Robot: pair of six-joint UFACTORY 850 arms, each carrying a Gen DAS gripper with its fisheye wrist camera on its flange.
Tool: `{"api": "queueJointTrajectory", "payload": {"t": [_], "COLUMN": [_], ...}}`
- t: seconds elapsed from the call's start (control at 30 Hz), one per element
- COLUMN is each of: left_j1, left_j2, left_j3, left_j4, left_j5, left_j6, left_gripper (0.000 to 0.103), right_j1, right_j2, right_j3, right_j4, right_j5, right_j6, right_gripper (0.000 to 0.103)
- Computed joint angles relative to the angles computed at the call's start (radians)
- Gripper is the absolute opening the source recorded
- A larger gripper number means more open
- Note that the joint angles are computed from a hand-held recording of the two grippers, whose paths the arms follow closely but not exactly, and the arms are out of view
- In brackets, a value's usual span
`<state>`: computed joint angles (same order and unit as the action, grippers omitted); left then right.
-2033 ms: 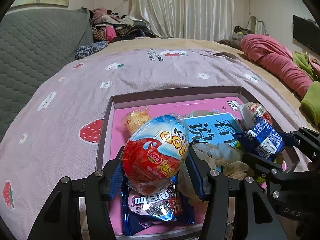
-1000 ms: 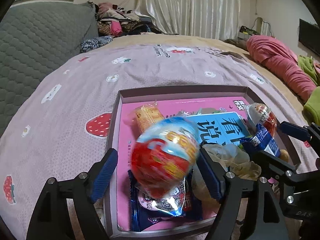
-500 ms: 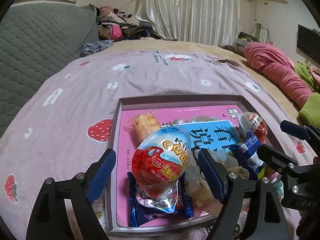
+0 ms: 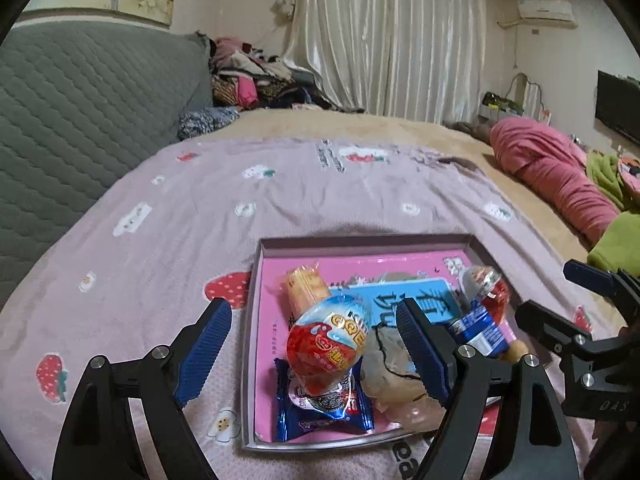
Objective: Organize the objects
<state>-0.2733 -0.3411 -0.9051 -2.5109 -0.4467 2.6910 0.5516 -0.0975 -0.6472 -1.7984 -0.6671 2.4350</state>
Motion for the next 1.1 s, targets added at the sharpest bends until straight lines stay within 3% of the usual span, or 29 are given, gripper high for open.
{"api": "queueJointTrajectory", "payload": {"t": [0.2, 0.33, 0.43, 0.5, 0.73, 1.1], "left_j1": [0.01, 0.002, 0.011, 0.012, 0.03, 0.066], "left_j2": [0.072, 0.134, 0.186, 0.223, 0.352, 0.504], "left_j3": [0.042, 0.083, 0.11, 0.132, 0.209, 0.298], "left_j4": [0.051, -0.039, 0.051, 0.025, 0.038, 0.185], "left_j5": [-0.003, 0.022, 0.03, 0.036, 0.053, 0.068], "left_j6": [-0.054, 0.046, -0.036, -0.015, -0.027, -0.161], "left_gripper": [0.085, 0.085, 0.085, 0.085, 0.085, 0.085], "right_j1": [0.042, 0.066, 0.084, 0.106, 0.203, 0.355], "right_j2": [0.078, 0.131, 0.171, 0.194, 0.243, 0.287], "right_j3": [0.021, 0.037, 0.046, 0.05, 0.057, 0.045], "right_j4": [0.049, 0.082, 0.116, 0.143, 0.257, 0.399], "right_j5": [-0.026, -0.032, -0.029, -0.039, -0.133, -0.296], "right_j6": [-0.033, -0.045, -0.061, -0.081, -0.136, -0.229], "right_gripper": [0.102, 0.102, 0.102, 0.102, 0.102, 0.102]}}
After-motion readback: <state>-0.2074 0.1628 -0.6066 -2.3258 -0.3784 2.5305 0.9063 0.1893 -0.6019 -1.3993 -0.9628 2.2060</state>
